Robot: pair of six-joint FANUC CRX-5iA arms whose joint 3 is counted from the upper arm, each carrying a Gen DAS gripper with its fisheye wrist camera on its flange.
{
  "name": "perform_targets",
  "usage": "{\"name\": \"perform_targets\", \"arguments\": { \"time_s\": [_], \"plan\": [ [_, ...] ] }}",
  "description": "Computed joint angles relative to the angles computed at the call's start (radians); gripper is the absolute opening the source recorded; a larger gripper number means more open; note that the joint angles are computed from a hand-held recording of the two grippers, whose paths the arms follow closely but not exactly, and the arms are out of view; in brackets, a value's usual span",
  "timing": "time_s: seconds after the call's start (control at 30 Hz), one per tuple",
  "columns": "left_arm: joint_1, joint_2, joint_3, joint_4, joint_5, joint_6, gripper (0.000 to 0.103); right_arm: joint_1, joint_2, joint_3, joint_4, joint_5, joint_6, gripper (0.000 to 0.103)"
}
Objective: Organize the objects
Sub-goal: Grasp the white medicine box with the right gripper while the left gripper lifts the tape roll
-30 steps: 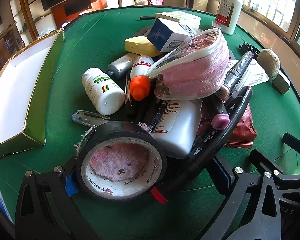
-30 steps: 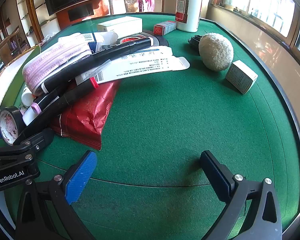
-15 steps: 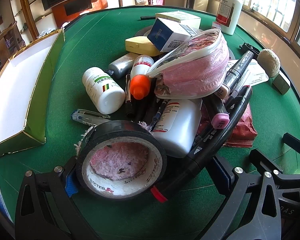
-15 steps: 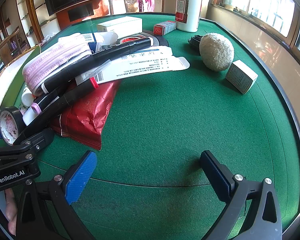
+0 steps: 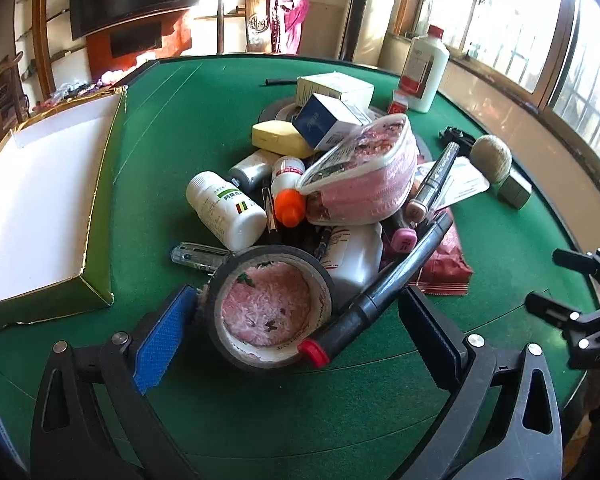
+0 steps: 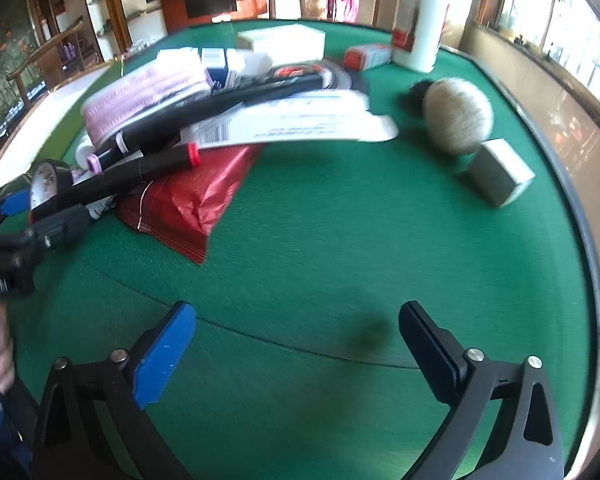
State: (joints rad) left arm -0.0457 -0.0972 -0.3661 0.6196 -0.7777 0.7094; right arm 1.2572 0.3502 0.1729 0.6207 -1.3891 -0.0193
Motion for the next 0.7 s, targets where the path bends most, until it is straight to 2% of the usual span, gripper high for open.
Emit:
{"name": "perform_targets", "arguments": {
  "time_s": [0.07,0.13,0.23,0.3,0.43,0.5,0.57,0.63,0.7],
  "plan": [
    [0.004,-0.004,-0.019,0.057,-0.006,-0.053,0.094,0.033,-0.03,-0.033,0.089,-0.088,-0.035,0.097],
    [-0.004,-0.01,-0.031,0.079,-0.001,-0.09,0.094,0.048,-0.054,-0.088,0.222,-0.194,-0.1,0.099],
    [0.004,-0.034,-0.074,0.173,0.016,-0.186,0.094,0.021,-0.108,-0.187,0.331,-0.178,-0.121,0.099],
    [0.001,-0.024,-0.075,0.199,0.01,-0.199,0.092,-0.019,-0.101,-0.182,0.315,-0.185,-0.073,0.098],
    [0.004,-0.006,-0.075,0.237,-0.026,-0.212,0.092,-0.086,-0.151,-0.265,0.276,-0.09,-0.032,0.093],
    [0.006,0.002,-0.069,0.241,-0.041,-0.211,0.092,-0.121,-0.222,-0.34,0.245,0.008,-0.026,0.093],
    [0.01,0.008,-0.068,0.25,-0.053,-0.216,0.091,-0.158,-0.255,-0.376,0.229,0.076,0.001,0.093],
    [0.012,0.012,-0.067,0.256,-0.065,-0.223,0.091,-0.183,-0.296,-0.426,0.223,0.186,0.039,0.093],
    [0.012,0.001,-0.08,0.274,-0.07,-0.262,0.091,-0.198,-0.289,-0.422,0.191,0.213,0.079,0.092]
  ]
}}
